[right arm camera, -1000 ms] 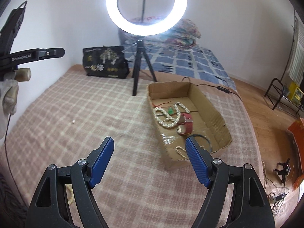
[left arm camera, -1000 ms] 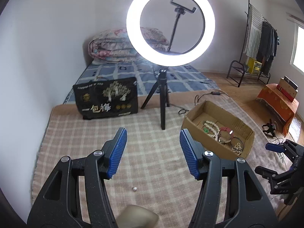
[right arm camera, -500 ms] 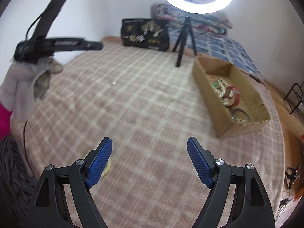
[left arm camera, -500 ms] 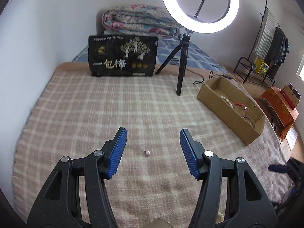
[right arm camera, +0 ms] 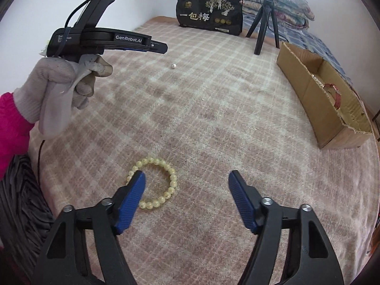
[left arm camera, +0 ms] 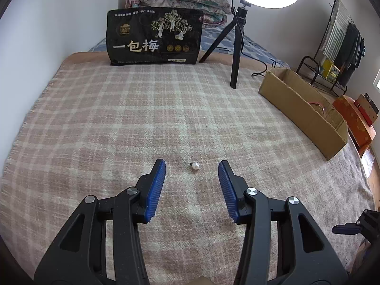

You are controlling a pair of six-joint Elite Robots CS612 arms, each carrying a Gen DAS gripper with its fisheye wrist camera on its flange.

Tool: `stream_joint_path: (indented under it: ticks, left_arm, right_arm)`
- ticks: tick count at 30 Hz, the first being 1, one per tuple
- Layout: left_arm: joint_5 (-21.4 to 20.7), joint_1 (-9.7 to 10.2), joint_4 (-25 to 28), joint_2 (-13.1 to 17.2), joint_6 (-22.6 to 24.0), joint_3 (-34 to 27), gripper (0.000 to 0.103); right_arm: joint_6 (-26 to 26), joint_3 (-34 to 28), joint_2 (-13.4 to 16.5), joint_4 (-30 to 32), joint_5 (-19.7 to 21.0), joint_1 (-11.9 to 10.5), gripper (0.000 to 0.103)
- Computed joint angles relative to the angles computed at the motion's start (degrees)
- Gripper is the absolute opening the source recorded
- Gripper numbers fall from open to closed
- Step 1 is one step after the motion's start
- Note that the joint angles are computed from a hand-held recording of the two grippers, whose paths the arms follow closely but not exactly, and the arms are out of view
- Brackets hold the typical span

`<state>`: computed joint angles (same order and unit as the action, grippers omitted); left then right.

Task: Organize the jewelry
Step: 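Move both open tools back over the pearl stud and yellow bead bracelet, then close the left tool on the pearl stud while the right tool grasps the yellow bead bracelet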

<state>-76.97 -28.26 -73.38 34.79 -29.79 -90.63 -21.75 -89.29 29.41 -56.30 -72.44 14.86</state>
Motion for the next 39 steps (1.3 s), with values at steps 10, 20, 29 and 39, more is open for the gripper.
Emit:
stream_joint_path:
  ticks: [10,20,29,39]
  left_arm:
    - [-2.1,0.1,0.6,-0.2,-0.8,3.1,0.037]
    - [-2.1,0.6,0.0,-0.2,-2.4,4.4,0.032]
    - [-0.3,0.34,-0.2,0.0,-1.7,4.9,0.015]
    - [-0.2,0.39,-0.6,0.1,-1.9,4.9,0.01]
  right_arm:
    - [-1.4,1.7,-0.2,4.3,2.7,-0.2,0.034]
    - [-1.5,2.8,-0.6,4.5,3.7,-0.1,0.027]
    - [-1.9,3.8,-0.7,3.8,3.0,0.2,0.025]
    - [-2.0,3.9,-0.4,3.0,3.6,0.1,0.007]
